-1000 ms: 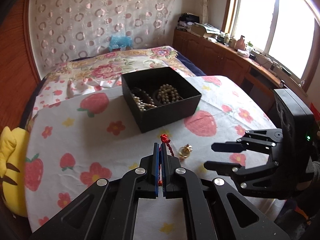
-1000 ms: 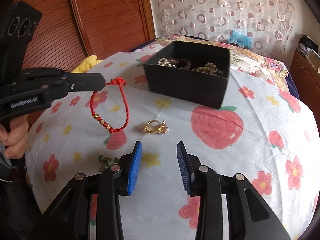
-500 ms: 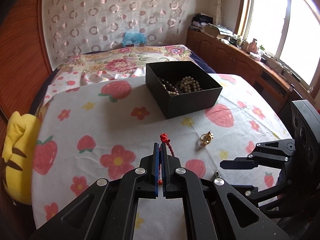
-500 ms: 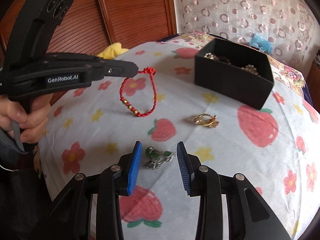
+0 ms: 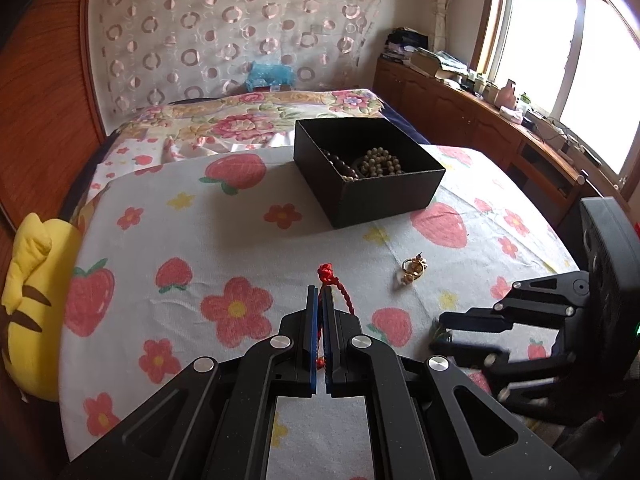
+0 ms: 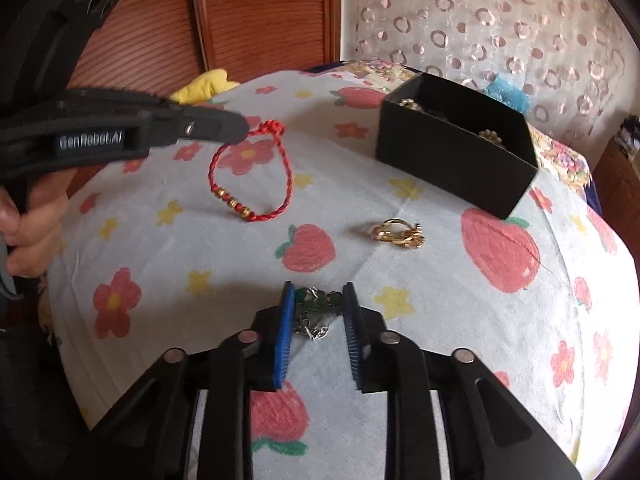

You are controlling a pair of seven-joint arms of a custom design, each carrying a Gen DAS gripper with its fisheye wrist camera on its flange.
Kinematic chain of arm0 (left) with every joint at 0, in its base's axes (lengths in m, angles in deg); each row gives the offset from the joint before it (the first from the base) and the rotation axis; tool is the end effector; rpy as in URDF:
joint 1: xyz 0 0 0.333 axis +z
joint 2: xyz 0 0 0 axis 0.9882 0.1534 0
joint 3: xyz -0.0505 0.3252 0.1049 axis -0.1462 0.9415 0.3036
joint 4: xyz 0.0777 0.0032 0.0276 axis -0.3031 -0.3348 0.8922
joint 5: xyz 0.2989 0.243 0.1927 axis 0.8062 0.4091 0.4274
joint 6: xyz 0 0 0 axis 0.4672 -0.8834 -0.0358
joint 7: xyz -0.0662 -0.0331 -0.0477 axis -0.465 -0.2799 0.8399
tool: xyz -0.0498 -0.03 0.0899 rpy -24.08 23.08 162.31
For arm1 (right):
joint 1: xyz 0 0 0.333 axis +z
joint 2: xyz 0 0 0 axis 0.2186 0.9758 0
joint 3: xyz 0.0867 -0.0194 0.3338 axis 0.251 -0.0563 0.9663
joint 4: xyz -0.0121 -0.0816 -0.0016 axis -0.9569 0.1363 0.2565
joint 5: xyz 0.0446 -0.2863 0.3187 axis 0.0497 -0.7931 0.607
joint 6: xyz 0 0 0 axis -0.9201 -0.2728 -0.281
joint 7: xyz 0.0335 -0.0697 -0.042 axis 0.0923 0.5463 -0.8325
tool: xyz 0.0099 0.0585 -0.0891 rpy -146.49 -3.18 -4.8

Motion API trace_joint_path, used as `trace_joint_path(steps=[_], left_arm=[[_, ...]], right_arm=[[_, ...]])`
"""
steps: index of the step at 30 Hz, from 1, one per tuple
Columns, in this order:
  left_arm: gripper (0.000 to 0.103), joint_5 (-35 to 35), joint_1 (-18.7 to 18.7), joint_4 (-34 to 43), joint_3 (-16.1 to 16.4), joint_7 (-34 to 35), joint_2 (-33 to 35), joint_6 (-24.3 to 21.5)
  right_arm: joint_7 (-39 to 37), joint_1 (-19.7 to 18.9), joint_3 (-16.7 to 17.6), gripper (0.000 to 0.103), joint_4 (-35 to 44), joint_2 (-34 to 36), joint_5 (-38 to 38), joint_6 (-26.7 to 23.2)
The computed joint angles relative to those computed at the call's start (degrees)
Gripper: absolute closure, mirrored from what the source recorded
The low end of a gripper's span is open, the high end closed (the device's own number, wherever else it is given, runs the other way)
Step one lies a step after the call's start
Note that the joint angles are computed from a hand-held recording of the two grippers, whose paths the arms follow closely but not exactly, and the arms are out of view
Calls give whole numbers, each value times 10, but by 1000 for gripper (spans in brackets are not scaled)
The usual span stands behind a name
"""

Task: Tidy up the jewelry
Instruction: 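Grasp the green-stone pendant with the right tool while the left tool carries the bracelet, then lower the bracelet and pendant into the black box and open both tools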

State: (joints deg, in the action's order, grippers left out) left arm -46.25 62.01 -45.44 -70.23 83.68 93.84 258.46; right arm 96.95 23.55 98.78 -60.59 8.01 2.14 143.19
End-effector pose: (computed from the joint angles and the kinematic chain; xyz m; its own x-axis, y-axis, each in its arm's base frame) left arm 0.6353 -0.2807 0.3616 -0.1934 -0.9771 0.0889 -0.7293 0.0825 -0.6792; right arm 0.6539 0.2381 0.3343 0.6877 -0.7243 -0.0497 -0.5912 -0.5190 -0.6174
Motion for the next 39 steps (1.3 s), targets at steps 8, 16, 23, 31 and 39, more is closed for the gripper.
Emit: trace_joint_path(steps=[8,16,23,31,39], left_arm=[[102,-14,5,27,-15,18,12,-14],[102,-35,12,67,-29,49,23,-22],[102,-32,1,104,-19,59,34,-27],[102,-20,-10,142,-4,49,51,-26],[102,-37,1,196,-13,70,87,-25]], right_arm=[[-32,-26,7,82,22,0,43,-19],[-45,-26,-5,82,72,11,49,-27],[-49,-33,-6,82,143,40,35,-19],[-9,-35,-15,82,239,97,-9,-23],[52,-34,-20,82,322,158,-59,-48]])
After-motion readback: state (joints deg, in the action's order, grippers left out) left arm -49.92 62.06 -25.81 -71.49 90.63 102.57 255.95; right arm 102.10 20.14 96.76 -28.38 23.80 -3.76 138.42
